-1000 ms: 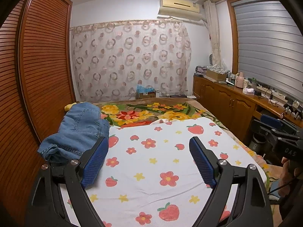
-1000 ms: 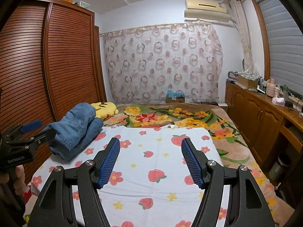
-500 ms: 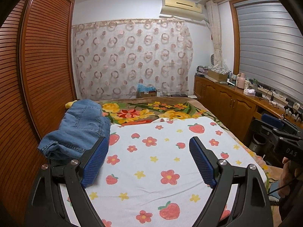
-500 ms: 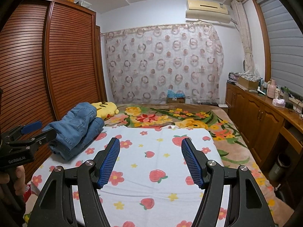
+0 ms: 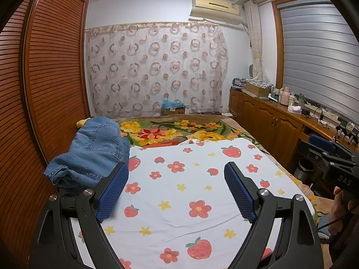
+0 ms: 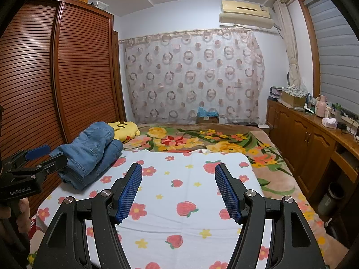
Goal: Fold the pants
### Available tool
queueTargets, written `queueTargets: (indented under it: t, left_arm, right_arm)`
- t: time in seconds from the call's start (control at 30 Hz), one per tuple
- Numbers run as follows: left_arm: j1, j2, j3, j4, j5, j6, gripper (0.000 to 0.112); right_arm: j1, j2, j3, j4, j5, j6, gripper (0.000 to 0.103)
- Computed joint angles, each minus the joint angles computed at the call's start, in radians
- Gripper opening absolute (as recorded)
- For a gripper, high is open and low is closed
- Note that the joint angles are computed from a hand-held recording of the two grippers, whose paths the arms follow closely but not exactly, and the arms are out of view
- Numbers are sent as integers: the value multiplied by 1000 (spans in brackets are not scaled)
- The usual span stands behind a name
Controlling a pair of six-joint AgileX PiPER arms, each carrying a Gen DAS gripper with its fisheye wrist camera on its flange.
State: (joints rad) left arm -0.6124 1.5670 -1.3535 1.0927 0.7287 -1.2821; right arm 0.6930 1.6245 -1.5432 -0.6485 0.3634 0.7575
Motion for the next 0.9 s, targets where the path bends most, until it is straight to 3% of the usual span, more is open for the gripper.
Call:
queueTargets:
  t: [0.9]
  left_arm:
    - [-14, -2, 15, 23, 11, -36, 87]
  right_arm:
    - [14, 2, -2, -18, 10, 18, 70]
